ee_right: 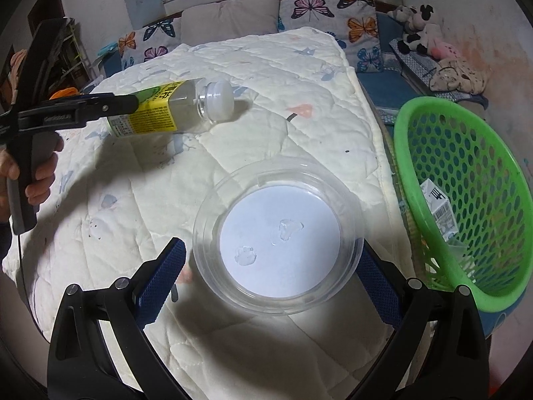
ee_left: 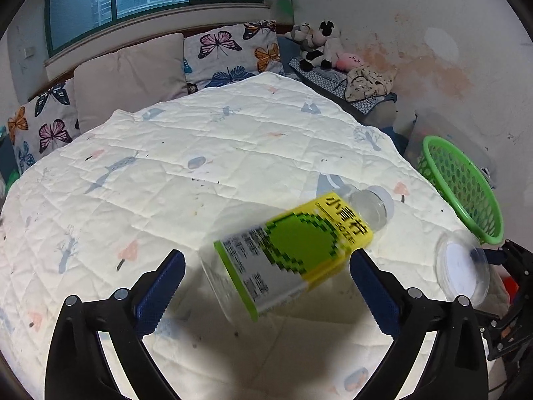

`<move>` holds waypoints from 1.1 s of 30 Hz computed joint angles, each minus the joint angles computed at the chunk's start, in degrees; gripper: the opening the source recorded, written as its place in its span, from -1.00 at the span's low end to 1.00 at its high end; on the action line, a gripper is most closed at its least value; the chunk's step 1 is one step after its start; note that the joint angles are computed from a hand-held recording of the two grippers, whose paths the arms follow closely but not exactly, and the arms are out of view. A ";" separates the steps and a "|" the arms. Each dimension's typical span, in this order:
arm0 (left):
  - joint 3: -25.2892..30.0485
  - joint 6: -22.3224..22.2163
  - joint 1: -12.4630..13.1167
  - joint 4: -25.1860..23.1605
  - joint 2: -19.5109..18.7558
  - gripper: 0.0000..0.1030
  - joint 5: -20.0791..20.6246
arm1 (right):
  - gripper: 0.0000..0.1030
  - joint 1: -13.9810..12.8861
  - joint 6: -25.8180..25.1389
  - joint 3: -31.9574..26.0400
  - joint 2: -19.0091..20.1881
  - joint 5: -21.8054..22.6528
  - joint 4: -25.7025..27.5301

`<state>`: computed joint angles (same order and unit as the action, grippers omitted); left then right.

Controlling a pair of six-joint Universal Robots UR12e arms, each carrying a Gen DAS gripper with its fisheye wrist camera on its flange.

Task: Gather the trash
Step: 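Grasp the yellow-green lime juice bottle with the left tool while the right tool holds the lid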

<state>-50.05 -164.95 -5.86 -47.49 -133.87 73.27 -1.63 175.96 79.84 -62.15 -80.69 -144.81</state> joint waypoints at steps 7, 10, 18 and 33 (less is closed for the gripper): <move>3.03 -0.65 0.97 -3.08 -2.04 0.86 -6.89 | 0.91 -0.15 0.21 -0.16 0.05 0.47 0.17; 2.53 -0.58 0.98 -2.58 -1.88 0.86 -7.45 | 0.91 -0.17 0.30 -0.07 0.04 0.60 -0.12; -0.17 5.71 1.16 -5.63 0.41 0.86 -12.21 | 0.89 -0.39 0.97 0.50 -0.15 1.31 -1.32; 1.71 13.16 -1.37 -5.75 -0.44 0.86 -3.85 | 0.88 -0.35 0.93 0.16 0.10 1.04 -1.51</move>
